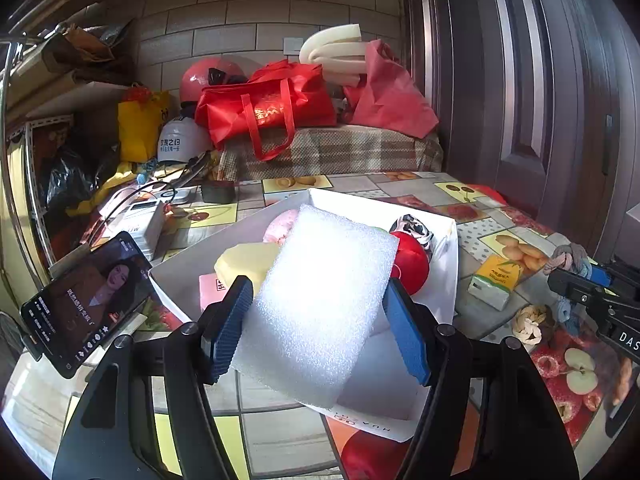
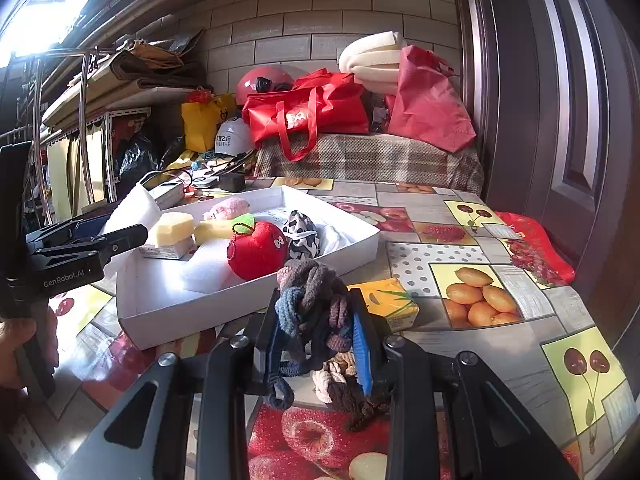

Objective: Organize soft objects
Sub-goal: 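Carry the foam block and rope toys over the white tray with both grippers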

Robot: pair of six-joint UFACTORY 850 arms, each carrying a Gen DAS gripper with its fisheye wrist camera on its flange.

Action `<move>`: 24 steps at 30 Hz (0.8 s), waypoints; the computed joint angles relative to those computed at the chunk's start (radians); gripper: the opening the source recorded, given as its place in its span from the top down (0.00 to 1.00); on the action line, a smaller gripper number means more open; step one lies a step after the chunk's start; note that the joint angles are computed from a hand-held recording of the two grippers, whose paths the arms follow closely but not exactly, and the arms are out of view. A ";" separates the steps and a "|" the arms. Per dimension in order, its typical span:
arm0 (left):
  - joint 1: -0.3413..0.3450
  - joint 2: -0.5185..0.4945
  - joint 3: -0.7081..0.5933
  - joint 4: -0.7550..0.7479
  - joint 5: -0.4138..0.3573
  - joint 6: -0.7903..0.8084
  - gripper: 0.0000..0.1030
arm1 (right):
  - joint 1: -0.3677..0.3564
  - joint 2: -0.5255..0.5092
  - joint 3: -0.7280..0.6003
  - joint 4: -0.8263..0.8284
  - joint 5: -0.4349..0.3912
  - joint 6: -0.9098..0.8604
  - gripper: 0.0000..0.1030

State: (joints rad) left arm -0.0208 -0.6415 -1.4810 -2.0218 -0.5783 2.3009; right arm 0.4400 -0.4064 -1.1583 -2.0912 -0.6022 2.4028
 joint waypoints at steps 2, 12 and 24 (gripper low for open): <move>0.001 -0.003 -0.005 0.000 -0.003 -0.007 0.35 | -0.001 -0.013 -0.018 -0.003 0.012 0.012 0.71; -0.016 -0.038 -0.053 -0.116 0.023 0.090 0.34 | 0.014 -0.098 -0.137 0.005 0.032 0.000 0.71; -0.031 -0.115 -0.175 -0.137 0.068 0.071 0.34 | 0.019 -0.206 -0.300 0.045 0.056 -0.065 0.70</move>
